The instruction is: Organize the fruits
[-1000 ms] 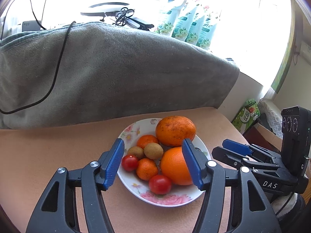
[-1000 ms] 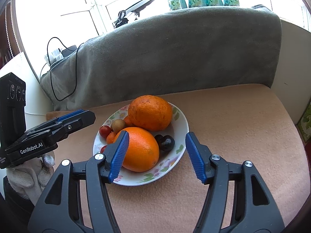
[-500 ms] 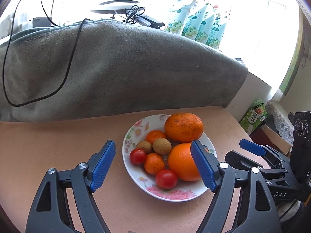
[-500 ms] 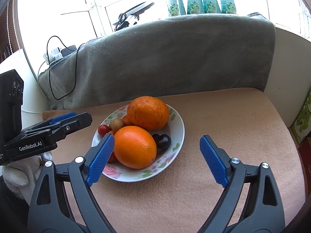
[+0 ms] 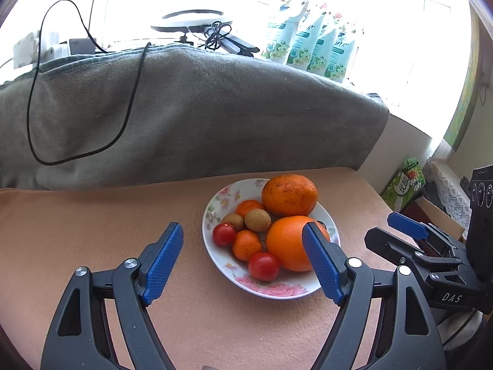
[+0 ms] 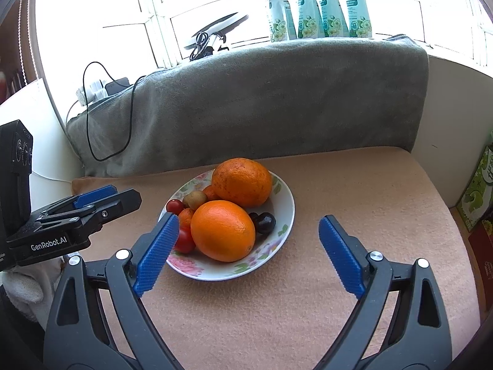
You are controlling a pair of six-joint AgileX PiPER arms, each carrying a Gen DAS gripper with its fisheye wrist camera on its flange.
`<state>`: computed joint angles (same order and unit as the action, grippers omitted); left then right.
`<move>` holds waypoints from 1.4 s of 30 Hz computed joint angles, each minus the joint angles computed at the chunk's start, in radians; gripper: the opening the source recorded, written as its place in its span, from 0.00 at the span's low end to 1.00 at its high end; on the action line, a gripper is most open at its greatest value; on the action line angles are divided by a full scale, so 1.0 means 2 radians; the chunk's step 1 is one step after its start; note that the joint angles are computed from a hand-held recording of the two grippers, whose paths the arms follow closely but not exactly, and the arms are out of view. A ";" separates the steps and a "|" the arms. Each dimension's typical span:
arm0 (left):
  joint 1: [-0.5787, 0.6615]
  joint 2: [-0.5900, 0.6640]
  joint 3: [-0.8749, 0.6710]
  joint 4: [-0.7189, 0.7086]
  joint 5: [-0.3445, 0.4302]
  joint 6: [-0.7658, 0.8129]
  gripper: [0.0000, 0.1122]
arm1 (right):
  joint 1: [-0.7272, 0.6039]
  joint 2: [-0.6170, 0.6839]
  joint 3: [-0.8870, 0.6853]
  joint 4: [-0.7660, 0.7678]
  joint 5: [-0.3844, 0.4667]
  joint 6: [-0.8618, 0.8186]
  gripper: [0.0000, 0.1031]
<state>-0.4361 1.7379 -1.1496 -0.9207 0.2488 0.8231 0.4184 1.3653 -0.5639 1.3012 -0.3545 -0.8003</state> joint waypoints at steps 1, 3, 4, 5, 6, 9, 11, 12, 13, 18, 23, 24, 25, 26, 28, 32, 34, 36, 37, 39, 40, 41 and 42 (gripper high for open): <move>-0.001 -0.007 0.007 0.001 -0.004 -0.001 0.71 | 0.004 -0.004 0.002 0.006 -0.004 -0.004 0.91; -0.004 -0.022 0.025 -0.009 -0.012 0.013 0.71 | 0.015 -0.012 0.006 0.022 -0.015 -0.015 0.94; -0.006 -0.029 0.032 -0.005 -0.017 0.011 0.71 | 0.019 -0.016 0.009 0.025 -0.020 -0.017 0.96; -0.008 -0.037 0.041 0.000 -0.022 0.006 0.71 | 0.025 -0.021 0.012 0.026 -0.027 -0.016 0.99; -0.010 -0.044 0.050 0.000 -0.027 0.006 0.71 | 0.034 -0.025 0.016 0.028 -0.036 -0.015 0.99; -0.018 -0.063 0.073 0.023 -0.039 -0.012 0.71 | 0.059 -0.033 0.020 0.053 -0.064 -0.034 1.00; -0.024 -0.075 0.087 0.058 -0.047 -0.048 0.71 | 0.074 -0.035 0.020 0.072 -0.077 -0.049 1.00; -0.026 -0.081 0.095 0.060 -0.050 -0.051 0.71 | 0.080 -0.036 0.021 0.079 -0.083 -0.053 1.00; -0.028 -0.086 0.101 0.064 -0.053 -0.057 0.71 | 0.088 -0.037 0.022 0.085 -0.090 -0.055 1.00; -0.040 -0.107 0.124 0.160 -0.071 -0.155 0.71 | 0.106 -0.042 0.030 0.091 -0.104 -0.044 1.00; -0.040 -0.120 0.136 0.176 -0.070 -0.178 0.71 | 0.111 -0.048 0.036 0.099 -0.108 -0.040 1.00; -0.042 -0.122 0.138 0.212 -0.073 -0.214 0.71 | 0.109 -0.049 0.038 0.097 -0.105 -0.038 1.00; -0.044 -0.124 0.139 0.237 -0.074 -0.240 0.71 | 0.107 -0.050 0.039 0.095 -0.104 -0.036 1.00; -0.044 -0.126 0.140 0.243 -0.074 -0.246 0.71 | 0.107 -0.051 0.040 0.095 -0.104 -0.035 1.00; -0.044 -0.128 0.141 0.223 -0.072 -0.228 0.71 | 0.106 -0.051 0.040 0.095 -0.102 -0.034 1.00; -0.045 -0.133 0.144 0.215 -0.070 -0.222 0.71 | 0.106 -0.051 0.040 0.095 -0.101 -0.034 1.00; -0.047 -0.137 0.148 0.230 -0.073 -0.236 0.71 | 0.108 -0.050 0.041 0.095 -0.103 -0.034 1.00; -0.047 -0.141 0.150 0.223 -0.073 -0.229 0.71 | 0.107 -0.051 0.041 0.094 -0.102 -0.032 1.00; -0.047 -0.142 0.151 0.215 -0.073 -0.221 0.71 | 0.104 -0.051 0.041 0.091 -0.098 -0.033 1.00; -0.046 -0.144 0.152 0.202 -0.074 -0.208 0.71 | 0.107 -0.049 0.042 0.090 -0.101 -0.027 1.00; -0.045 -0.145 0.153 0.195 -0.073 -0.201 0.71 | 0.108 -0.049 0.042 0.089 -0.101 -0.026 1.00; -0.045 -0.146 0.153 0.196 -0.073 -0.203 0.71 | 0.109 -0.049 0.042 0.090 -0.102 -0.026 1.00; -0.045 -0.147 0.154 0.201 -0.074 -0.208 0.71 | 0.112 -0.048 0.042 0.091 -0.104 -0.024 1.00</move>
